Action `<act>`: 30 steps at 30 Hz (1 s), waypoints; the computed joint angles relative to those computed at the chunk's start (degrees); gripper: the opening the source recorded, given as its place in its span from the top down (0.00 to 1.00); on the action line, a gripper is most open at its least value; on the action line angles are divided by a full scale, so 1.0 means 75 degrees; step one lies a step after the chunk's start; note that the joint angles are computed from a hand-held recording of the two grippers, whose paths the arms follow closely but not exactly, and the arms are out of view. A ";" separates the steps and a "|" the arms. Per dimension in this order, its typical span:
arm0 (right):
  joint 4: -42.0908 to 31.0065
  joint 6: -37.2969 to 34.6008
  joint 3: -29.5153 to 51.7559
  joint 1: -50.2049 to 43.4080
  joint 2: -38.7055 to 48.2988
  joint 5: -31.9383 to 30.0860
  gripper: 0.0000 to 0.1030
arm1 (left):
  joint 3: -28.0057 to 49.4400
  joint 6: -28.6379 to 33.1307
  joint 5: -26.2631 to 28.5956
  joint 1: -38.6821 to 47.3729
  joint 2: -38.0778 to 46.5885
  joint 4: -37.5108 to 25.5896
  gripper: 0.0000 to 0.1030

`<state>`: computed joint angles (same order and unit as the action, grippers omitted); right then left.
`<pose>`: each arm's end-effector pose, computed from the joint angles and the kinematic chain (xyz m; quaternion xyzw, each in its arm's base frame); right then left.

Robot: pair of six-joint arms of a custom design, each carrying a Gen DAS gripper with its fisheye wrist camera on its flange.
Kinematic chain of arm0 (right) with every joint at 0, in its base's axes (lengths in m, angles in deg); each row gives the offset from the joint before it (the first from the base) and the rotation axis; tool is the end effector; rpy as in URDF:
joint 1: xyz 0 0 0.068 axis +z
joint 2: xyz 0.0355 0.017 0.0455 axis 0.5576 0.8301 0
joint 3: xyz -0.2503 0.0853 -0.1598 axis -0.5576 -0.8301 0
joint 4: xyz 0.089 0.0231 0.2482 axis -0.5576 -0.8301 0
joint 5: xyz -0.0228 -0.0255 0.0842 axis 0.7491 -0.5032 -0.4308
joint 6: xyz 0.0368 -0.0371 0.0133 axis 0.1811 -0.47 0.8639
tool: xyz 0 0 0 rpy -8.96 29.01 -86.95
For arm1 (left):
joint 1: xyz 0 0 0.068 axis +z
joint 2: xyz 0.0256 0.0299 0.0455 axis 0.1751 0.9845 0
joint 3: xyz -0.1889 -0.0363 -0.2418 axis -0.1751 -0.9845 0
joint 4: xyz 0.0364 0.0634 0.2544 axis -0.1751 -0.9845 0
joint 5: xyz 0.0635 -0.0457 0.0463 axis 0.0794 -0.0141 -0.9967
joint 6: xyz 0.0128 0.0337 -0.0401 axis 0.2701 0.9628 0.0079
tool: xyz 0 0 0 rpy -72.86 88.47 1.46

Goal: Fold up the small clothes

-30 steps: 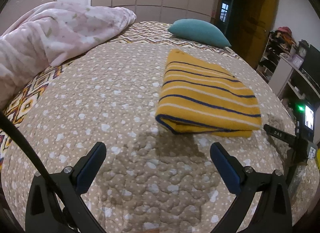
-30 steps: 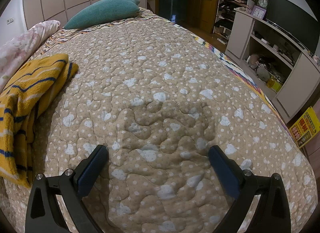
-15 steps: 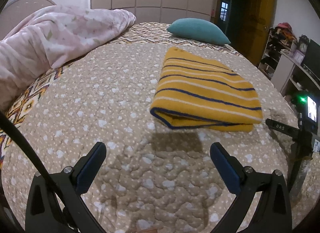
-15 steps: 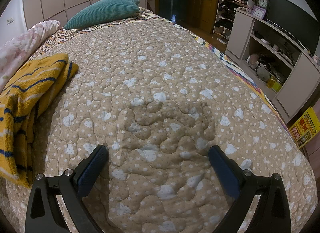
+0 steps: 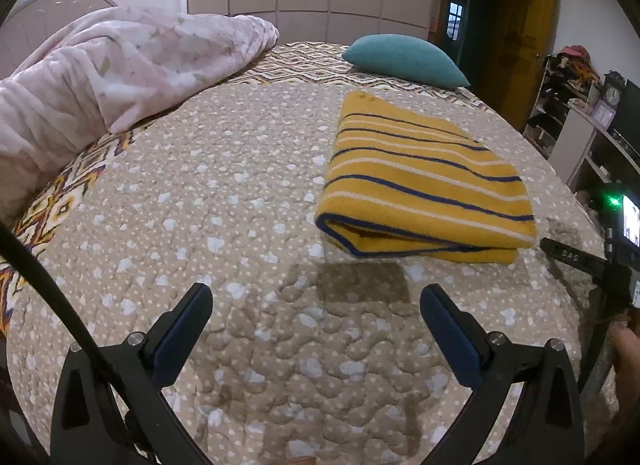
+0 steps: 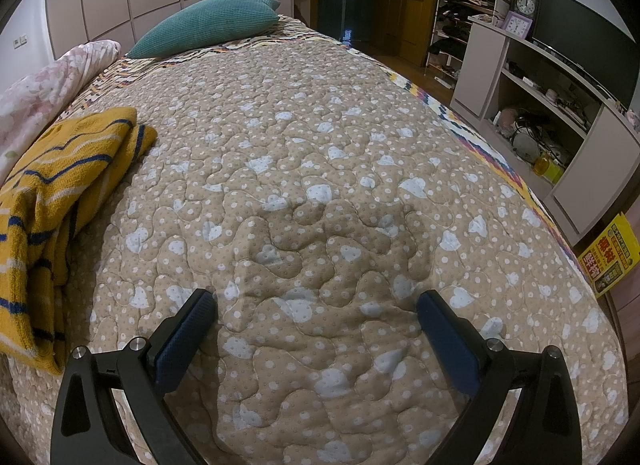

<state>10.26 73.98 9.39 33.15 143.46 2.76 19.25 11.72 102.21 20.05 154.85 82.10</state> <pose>0.3206 -0.0160 0.0850 0.2721 0.9117 -0.1002 0.2911 0.3082 0.0432 0.1283 0.0939 0.9218 -0.0670 0.3700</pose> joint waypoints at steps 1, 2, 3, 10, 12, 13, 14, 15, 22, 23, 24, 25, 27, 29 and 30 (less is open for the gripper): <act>-0.0002 -0.0003 0.0010 -0.0005 0.0002 -0.0006 0.00 | 0.0036 -0.0021 -0.0003 -0.0009 0.0075 0.0003 0.00; -0.0004 -0.0006 0.0009 -0.0011 -0.0002 -0.0017 0.00 | 0.0107 -0.0020 -0.0008 -0.0019 0.0175 -0.0027 0.00; -0.0044 0.0021 0.0019 -0.0005 -0.0006 -0.0023 0.00 | 0.0167 -0.0012 -0.0064 -0.0071 0.0289 -0.0044 0.00; 0.0282 -0.0031 -0.0367 -0.0367 -0.0278 -0.1125 0.00 | 0.0572 -0.0085 -0.0838 -0.0727 0.1175 0.0618 0.00; 0.0668 -0.0098 -0.0667 -0.0322 -0.0410 -0.1147 0.00 | 0.0844 -0.0207 -0.0994 -0.0899 0.1518 0.0621 0.00; 0.0968 -0.0027 -0.0867 -0.0300 -0.0491 -0.1163 0.00 | 0.0951 -0.0239 -0.1035 -0.0951 0.1662 0.0590 0.00; 0.1342 0.0088 -0.1143 -0.0284 -0.0638 -0.1164 0.00 | 0.1044 -0.0265 -0.1088 -0.1009 0.1793 0.0542 0.00; 0.1741 0.0206 -0.1453 -0.0202 -0.0832 -0.1054 0.01 | 0.1174 -0.0258 -0.1158 -0.1072 0.1961 0.0411 0.00; 0.3641 0.0360 -0.2405 0.2315 -0.1569 0.1439 0.05 | 0.1297 -0.0309 -0.0714 -0.0906 0.2211 0.0308 0.00; 0.3716 0.0324 -0.2362 0.2598 -0.1531 0.1511 0.05 | 0.1255 -0.0319 -0.0694 -0.0900 0.2212 0.0387 0.00; 0.3652 0.0276 -0.2213 0.2893 -0.1457 0.1428 0.05 | 0.1187 -0.0322 -0.0699 -0.0904 0.2204 0.0497 0.00; 0.3490 0.0222 -0.2028 0.3083 -0.1367 0.1305 0.05 | 0.1154 -0.0313 -0.0690 -0.0892 0.2206 0.0551 0.00; 0.3154 0.0189 -0.1684 0.3554 -0.1104 0.1423 0.05 | 0.1118 -0.0330 -0.0665 -0.0888 0.2208 0.0600 0.00; 0.2860 0.0289 -0.1386 0.3896 -0.0768 0.1765 0.05 | 0.1081 -0.0332 -0.0607 -0.0852 0.2183 0.0594 0.00; 0.2608 0.0400 -0.1224 0.3998 -0.0598 0.1806 0.05 | 0.1071 -0.0329 -0.0573 -0.0833 0.2179 0.0599 0.00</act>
